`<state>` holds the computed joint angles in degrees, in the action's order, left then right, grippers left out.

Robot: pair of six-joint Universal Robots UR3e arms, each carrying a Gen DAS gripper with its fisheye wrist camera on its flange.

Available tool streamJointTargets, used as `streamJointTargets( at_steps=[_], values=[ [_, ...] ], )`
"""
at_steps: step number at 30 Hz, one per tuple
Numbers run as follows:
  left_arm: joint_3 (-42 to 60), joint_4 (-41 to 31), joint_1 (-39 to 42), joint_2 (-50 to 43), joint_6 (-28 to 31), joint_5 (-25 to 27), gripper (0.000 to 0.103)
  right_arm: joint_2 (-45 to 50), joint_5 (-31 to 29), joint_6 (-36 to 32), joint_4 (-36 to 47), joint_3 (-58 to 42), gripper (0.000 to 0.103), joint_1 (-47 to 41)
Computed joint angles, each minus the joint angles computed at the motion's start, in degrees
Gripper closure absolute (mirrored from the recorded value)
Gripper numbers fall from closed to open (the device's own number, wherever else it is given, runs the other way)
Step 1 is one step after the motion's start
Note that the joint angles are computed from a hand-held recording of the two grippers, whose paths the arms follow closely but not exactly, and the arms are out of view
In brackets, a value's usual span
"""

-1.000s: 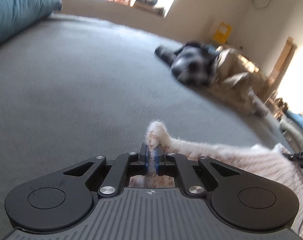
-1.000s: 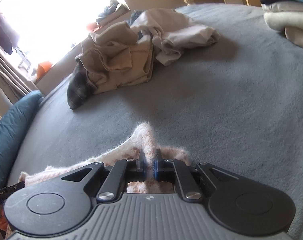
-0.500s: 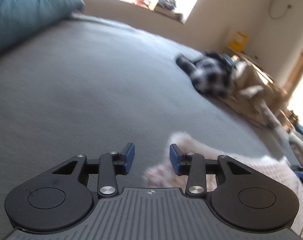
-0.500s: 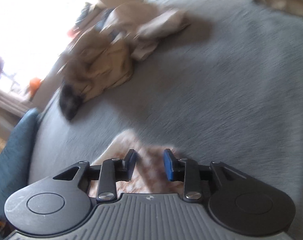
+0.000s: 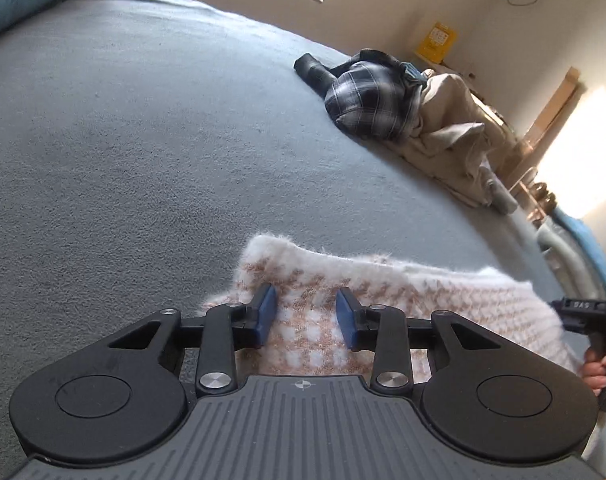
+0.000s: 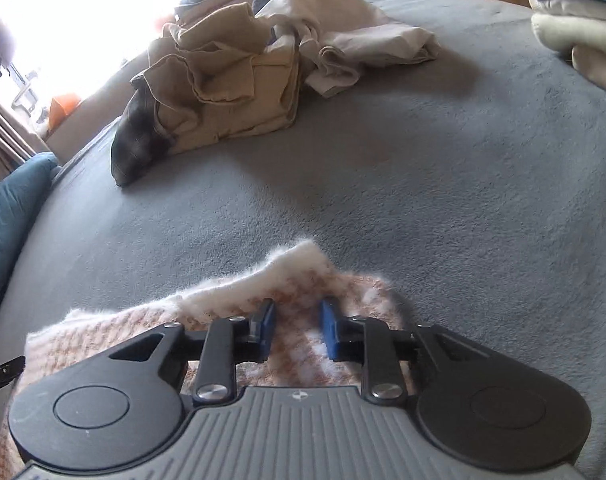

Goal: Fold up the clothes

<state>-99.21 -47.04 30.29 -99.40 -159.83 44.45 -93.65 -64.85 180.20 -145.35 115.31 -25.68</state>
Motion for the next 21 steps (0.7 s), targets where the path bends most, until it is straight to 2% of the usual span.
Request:
streamJointTargets(
  at_steps=[3, 5, 7, 8, 10, 11, 14, 15, 16, 17, 21],
  values=[
    [1.42, -3.91, 1.52, 1.26, 0.34, -0.52, 0.066, -0.76, -2.44, -1.88, 3.84, -2.76, 0.076, 1.27],
    [2.50, -7.43, 3.08, 3.49, 0.77, -0.17, 0.063, -2.61, -3.15, -0.57, 4.68, -2.83, 0.075, 1.53],
    [3.27, -13.65, 6.15, 7.28, 4.13, -0.46, 0.062, -4.73, -3.25, 0.40, 4.55, -2.28, 0.074, 1.89],
    [5.08, -19.29, 8.05, 8.60, 7.54, -1.29, 0.062, -6.01, -1.85, -0.28, 5.39, -2.18, 0.074, 1.80],
    [10.67, -35.32, 12.57, 10.16, 17.50, -3.66, 0.060, -8.33, 1.33, -2.35, 6.94, -2.14, 0.074, 1.96],
    [15.85, -47.32, 14.94, 9.54, 24.91, -4.28, 0.060, -9.80, 3.46, -4.07, 8.39, -2.27, 0.074, 2.10],
    [32.23, -82.64, 19.99, 3.65, 47.63, -0.47, 0.051, -11.49, 12.32, -10.70, 13.66, -3.76, 0.073, 3.20],
    [35.52, -90.41, 21.47, 2.08, 53.13, 1.69, 0.049, -11.20, 14.35, -11.87, 15.22, -4.31, 0.072, 4.21],
    [36.40, -95.21, 22.56, 1.78, 57.14, 4.56, 0.049, -10.76, 16.30, -12.98, 16.68, -4.87, 0.072, 5.31],
    [34.89, -96.74, 23.41, 3.42, 60.15, 7.51, 0.049, -10.17, 18.06, -13.88, 17.99, -5.25, 0.072, 6.46],
    [17.34, -92.92, 28.10, 19.82, 73.29, 14.49, 0.049, -6.67, 22.78, -18.48, 24.14, -8.26, 0.069, 12.13]
  ],
)
